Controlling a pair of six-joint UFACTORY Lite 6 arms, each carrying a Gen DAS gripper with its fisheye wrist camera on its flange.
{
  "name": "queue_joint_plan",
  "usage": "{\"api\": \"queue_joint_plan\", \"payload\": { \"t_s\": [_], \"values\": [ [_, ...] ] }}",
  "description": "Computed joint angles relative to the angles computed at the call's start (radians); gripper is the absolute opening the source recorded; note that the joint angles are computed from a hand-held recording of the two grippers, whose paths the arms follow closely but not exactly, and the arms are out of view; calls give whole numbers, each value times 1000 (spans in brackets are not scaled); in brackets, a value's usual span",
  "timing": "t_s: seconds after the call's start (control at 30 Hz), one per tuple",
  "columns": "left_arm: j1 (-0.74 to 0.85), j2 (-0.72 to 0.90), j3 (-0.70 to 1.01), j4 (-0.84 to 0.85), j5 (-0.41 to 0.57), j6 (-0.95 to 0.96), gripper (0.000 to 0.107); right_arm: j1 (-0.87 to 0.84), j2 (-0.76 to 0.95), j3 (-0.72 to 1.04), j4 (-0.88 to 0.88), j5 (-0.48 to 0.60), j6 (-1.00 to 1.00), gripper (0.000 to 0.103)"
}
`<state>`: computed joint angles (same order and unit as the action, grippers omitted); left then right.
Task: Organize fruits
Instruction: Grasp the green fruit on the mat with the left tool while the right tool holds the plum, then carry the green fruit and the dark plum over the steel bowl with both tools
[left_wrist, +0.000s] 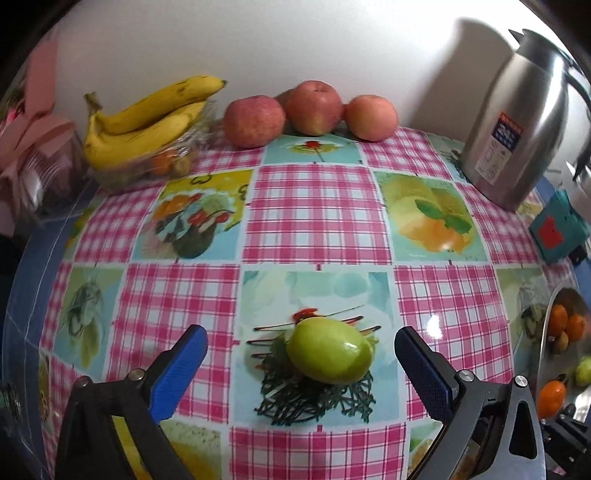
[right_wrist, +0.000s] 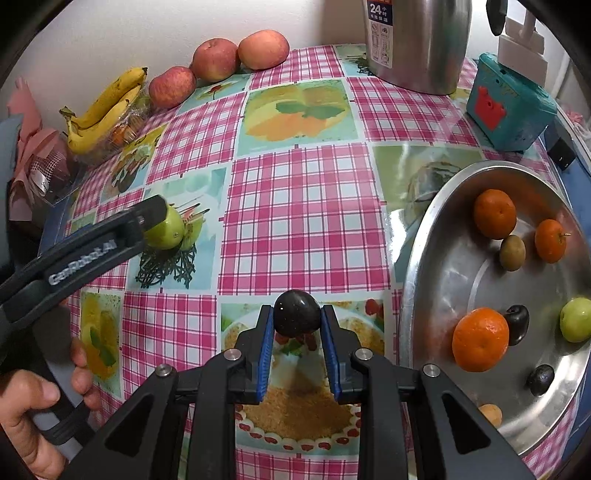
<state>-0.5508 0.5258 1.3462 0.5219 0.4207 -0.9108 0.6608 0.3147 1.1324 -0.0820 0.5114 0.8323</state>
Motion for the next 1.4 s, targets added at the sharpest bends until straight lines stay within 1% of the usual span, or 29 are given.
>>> {"api": "queue_joint_plan", "payload": {
  "t_s": [0.1, 0.17, 0.23, 0.3, 0.37, 0.47, 0.5, 0.6, 0.7, 0.83, 1.0, 1.13, 1.3, 1.4],
  "values": [
    [-15, 33, 31, 4, 8, 16, 95, -5, 2, -3, 16, -7, -10, 26],
    [-22, 51, 46, 7, 19, 22, 88, -7, 3, -4, 20, -10, -13, 26],
    [-23, 65, 56, 3, 24, 20, 86, -8, -2, -9, 25, -12, -19, 26],
    [-12, 64, 49, -35, 8, 39, 83, -8, -6, -11, 25, -13, -18, 26],
    [5, 57, 39, -116, -18, 101, 68, -10, -12, -15, 29, -13, -23, 26],
    [17, 51, 26, -203, -44, 169, 55, -10, -18, -10, 29, -8, -27, 26],
    [21, 48, 22, -237, -51, 198, 54, -10, -24, -11, 29, -7, -28, 26],
    [21, 41, 18, -269, -45, 218, 54, -6, -39, -9, 23, -3, -26, 26],
    [35, 20, 0, -405, -71, 328, 54, -2, -51, -4, 15, 2, -20, 26],
    [23, -1, 10, -366, -39, 280, 54, -4, -73, -6, 15, 5, -19, 26],
    [26, -54, -3, -406, -9, 300, 54, -6, -96, -10, 8, 13, -8, 26],
    [20, -86, -2, -347, 33, 241, 54, -15, -120, -20, 15, 18, -17, 26],
    [28, -120, -9, -367, 58, 240, 54, -21, -149, -29, 0, 32, -1, 26],
    [23, -147, -19, -345, 75, 210, 54, -38, -170, -47, 26, 28, -22, 26]
  ]
}}
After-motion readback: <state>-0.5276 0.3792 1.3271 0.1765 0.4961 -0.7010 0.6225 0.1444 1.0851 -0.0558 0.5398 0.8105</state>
